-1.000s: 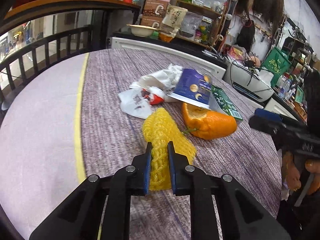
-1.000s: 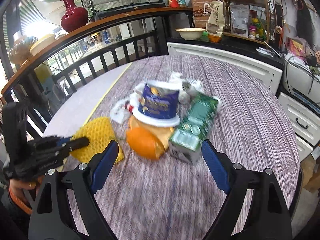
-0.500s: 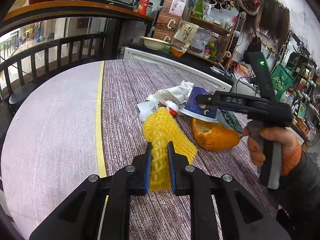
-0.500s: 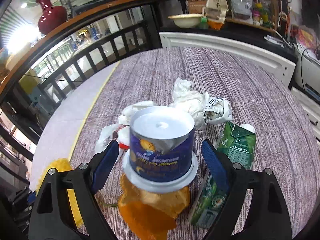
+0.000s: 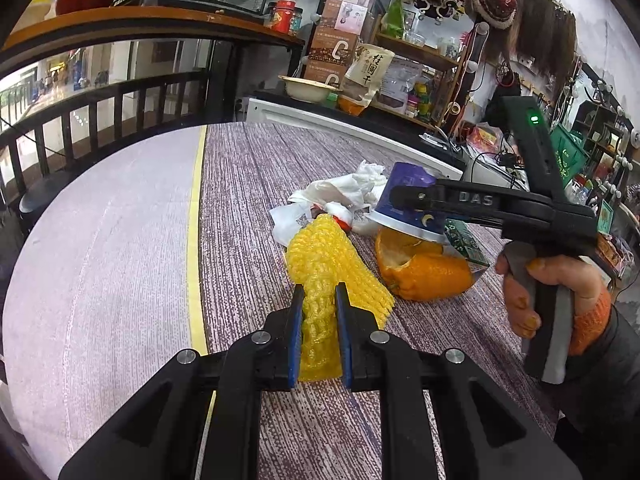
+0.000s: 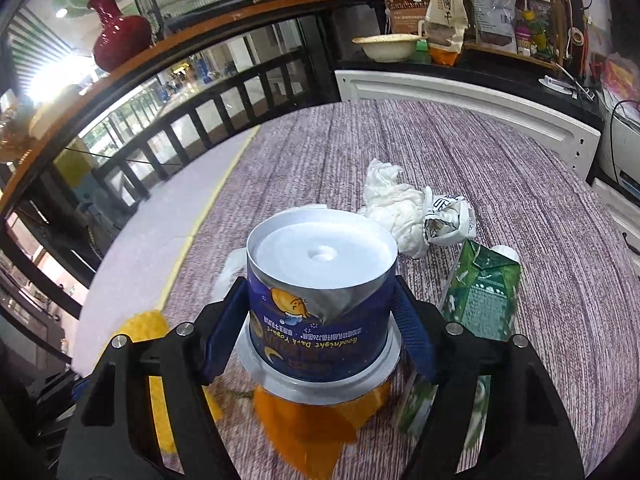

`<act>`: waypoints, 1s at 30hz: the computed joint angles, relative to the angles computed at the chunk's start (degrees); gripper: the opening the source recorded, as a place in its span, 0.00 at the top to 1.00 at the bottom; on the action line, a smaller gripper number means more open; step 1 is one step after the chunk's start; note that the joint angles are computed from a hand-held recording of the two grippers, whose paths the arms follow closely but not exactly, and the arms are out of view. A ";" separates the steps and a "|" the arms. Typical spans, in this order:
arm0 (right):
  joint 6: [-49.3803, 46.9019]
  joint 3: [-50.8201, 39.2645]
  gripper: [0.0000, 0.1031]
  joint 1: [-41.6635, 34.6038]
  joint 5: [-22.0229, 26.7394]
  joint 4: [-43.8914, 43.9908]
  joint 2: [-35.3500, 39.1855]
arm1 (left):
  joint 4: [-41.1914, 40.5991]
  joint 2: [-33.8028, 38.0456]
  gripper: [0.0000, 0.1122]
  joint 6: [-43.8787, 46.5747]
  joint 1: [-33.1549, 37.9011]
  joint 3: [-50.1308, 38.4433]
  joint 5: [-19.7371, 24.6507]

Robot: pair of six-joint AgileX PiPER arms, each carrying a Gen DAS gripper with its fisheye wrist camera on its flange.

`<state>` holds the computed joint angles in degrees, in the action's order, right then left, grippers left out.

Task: Collect trash
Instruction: 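Grasp the blue yogurt cup with the right tool while the left tool holds the yellow net, then carry the cup and yellow net over the black bin and open the right tool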

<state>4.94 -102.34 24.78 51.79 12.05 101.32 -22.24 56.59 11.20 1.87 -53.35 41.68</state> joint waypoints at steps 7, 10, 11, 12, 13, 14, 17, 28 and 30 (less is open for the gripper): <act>-4.26 10.01 0.32 0.19 -3.55 1.34 -11.02 | 6.24 -1.20 0.86 -6.57 -5.77 -1.46 -0.67; -4.97 14.11 0.32 0.33 -5.04 0.03 -15.41 | 11.04 -1.53 0.86 -11.85 -10.19 -2.56 -0.95; -5.10 15.30 0.32 0.19 -5.43 -0.23 -16.67 | 12.31 -1.66 0.86 -13.28 -11.42 -2.74 -1.00; -5.50 16.73 0.32 -0.16 -5.69 -0.04 -18.23 | 13.98 -1.69 0.86 -15.16 -13.03 -3.13 -1.01; -6.23 17.61 0.32 -0.70 -5.76 0.66 -19.10 | 15.97 -1.66 0.86 -17.34 -14.83 -3.52 -1.06; -7.13 18.45 0.32 -1.45 -5.61 1.55 -20.08 | 17.99 -1.62 0.86 -19.45 -16.62 -3.79 -1.13; -9.21 21.47 0.32 -3.94 -5.44 3.25 -23.65 | 24.66 -1.05 0.86 -26.22 -22.60 -4.81 -1.17; -21.81 31.52 0.32 -21.98 -1.16 13.05 -35.78 | 37.35 4.61 0.86 -41.20 -39.37 -8.42 -1.98; -25.15 33.17 0.32 -26.69 0.10 15.74 -37.39 | 38.21 6.52 0.86 -42.81 -41.80 -9.64 -2.17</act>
<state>-20.21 -69.17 -1.91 51.89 27.79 63.93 15.96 63.11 -31.60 -39.93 -62.99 39.50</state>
